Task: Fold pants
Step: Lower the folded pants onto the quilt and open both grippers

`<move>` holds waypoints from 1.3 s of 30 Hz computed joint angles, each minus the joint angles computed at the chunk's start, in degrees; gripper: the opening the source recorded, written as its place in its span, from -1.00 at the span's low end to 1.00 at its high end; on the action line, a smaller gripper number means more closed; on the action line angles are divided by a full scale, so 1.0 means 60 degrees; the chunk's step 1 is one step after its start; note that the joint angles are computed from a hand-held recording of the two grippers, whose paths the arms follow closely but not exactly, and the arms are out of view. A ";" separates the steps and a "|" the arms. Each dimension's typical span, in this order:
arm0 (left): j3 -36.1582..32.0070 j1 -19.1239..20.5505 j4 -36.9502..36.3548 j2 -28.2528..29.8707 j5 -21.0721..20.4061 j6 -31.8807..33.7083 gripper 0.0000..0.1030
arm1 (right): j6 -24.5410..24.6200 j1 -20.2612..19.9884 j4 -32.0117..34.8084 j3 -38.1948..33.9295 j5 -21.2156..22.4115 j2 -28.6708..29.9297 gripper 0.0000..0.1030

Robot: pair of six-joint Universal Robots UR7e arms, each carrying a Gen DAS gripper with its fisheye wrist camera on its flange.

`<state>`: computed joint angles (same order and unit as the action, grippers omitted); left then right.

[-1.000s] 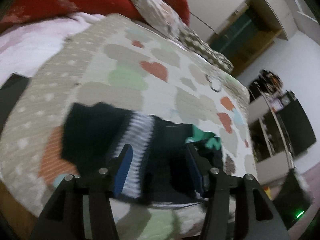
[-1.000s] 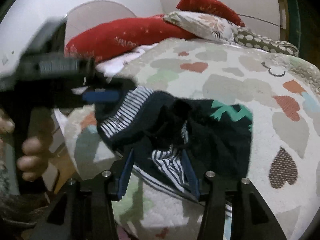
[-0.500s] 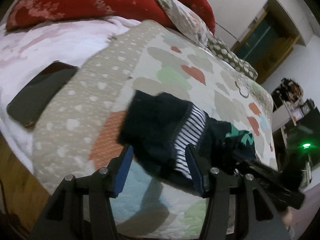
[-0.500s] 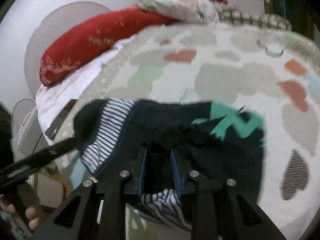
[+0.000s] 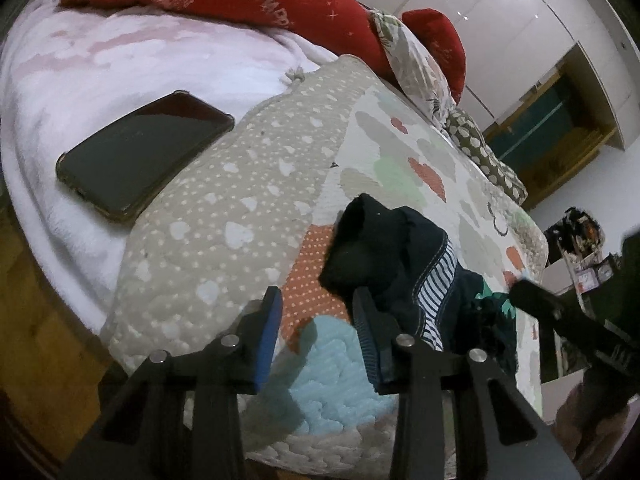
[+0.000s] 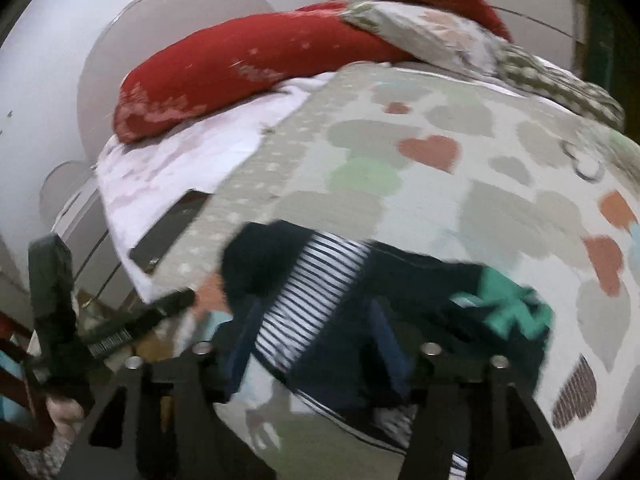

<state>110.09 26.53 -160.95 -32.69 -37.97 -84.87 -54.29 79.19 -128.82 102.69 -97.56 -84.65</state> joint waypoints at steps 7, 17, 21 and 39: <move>0.0298 0.0018 -0.1290 0.0202 -0.0204 0.0240 -0.21 | 0.1113 0.1341 0.0133 -0.0489 -0.2271 0.1837 0.41; -0.0029 0.0144 -0.3621 0.1087 -0.0471 0.1541 0.31 | 0.2452 0.2052 0.0665 -0.1194 -0.5365 0.3818 0.53; -0.0393 0.0219 -0.3779 0.1312 -0.0569 0.2028 0.13 | 0.1940 0.2103 0.0020 -0.0938 -0.5611 0.3687 -0.05; -0.2634 0.0073 -0.2041 0.1731 -0.1444 0.3628 -0.97 | 0.1740 0.0913 0.1212 -0.1505 -0.1561 0.1480 -0.54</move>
<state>94.29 26.97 -173.19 -22.30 -46.63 -63.10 -43.85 84.67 -121.55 93.66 -106.92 -75.77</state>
